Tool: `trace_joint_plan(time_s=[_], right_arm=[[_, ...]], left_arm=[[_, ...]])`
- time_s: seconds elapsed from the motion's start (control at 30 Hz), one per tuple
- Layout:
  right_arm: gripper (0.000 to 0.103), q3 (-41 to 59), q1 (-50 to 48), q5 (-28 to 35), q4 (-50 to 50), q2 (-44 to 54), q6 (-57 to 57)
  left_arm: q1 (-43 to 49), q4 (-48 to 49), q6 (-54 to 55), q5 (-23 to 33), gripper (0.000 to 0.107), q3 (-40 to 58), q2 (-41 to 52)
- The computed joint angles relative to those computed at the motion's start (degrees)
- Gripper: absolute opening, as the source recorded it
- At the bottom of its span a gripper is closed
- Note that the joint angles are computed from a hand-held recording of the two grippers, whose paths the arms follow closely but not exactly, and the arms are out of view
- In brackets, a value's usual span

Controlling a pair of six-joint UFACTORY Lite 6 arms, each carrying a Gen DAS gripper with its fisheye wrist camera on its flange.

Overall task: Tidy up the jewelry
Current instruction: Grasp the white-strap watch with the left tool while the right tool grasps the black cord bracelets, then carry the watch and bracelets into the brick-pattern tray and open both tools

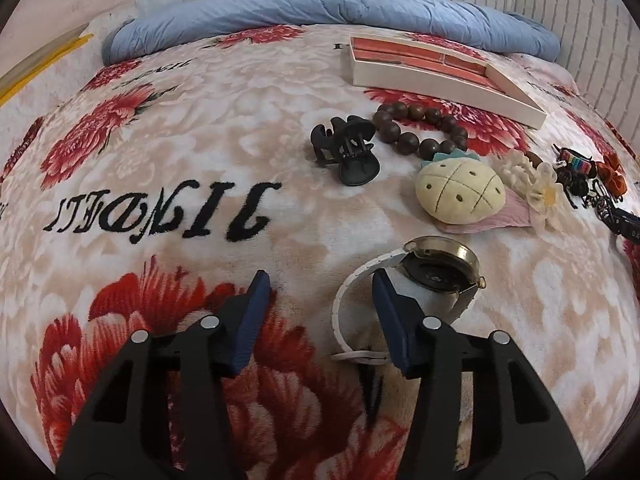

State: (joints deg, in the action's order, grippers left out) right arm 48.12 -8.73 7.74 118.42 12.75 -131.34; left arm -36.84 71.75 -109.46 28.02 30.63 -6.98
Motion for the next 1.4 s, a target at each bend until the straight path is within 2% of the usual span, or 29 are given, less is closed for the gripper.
trace_joint_plan(time_s=[0.13,0.33,0.53,0.77,0.93,1.07,1.2,1.3,1.4], right_arm=[[0.037,-0.2,-0.1,1.0,-3.9,-0.1,3.1],[0.022,0.1,-1.7,3.5,-14.3,-0.3,13.2],[0.013,0.0,-2.4,5.2,-18.1,-0.9,16.5],[0.011,-4.8,-2.3,7.2,-6.1,-6.7,3.1],[0.011,-4.6,-2.1,7.5,-10.2,-9.6,7.1],[0.011,-2.2,-0.7,7.2,-15.4,-10.0,14.0],[0.011,2.6,2.0,6.1,-18.6,-7.9,19.4],[0.011,7.7,4.5,4.3,-22.2,-5.2,25.0],[0.011,15.0,7.1,2.7,-30.7,-1.1,35.4]], left_arm=[[-0.1,1.0,-0.7,-0.2,0.044,0.5,0.8],[-1.0,3.2,-1.4,-0.8,0.013,0.8,1.1],[-2.9,4.4,-3.4,1.2,0.009,0.0,-0.8],[-7.9,3.6,-3.9,7.5,0.007,-0.1,-4.1],[-12.1,1.6,-1.2,12.9,0.007,1.5,-7.8],[-13.1,0.2,4.3,16.2,0.007,6.6,-8.9],[-9.4,0.6,9.4,14.7,0.007,13.8,-5.7],[-4.3,0.3,13.1,11.3,0.007,22.0,0.1],[0.5,-1.2,17.0,7.4,0.007,31.0,7.4]])
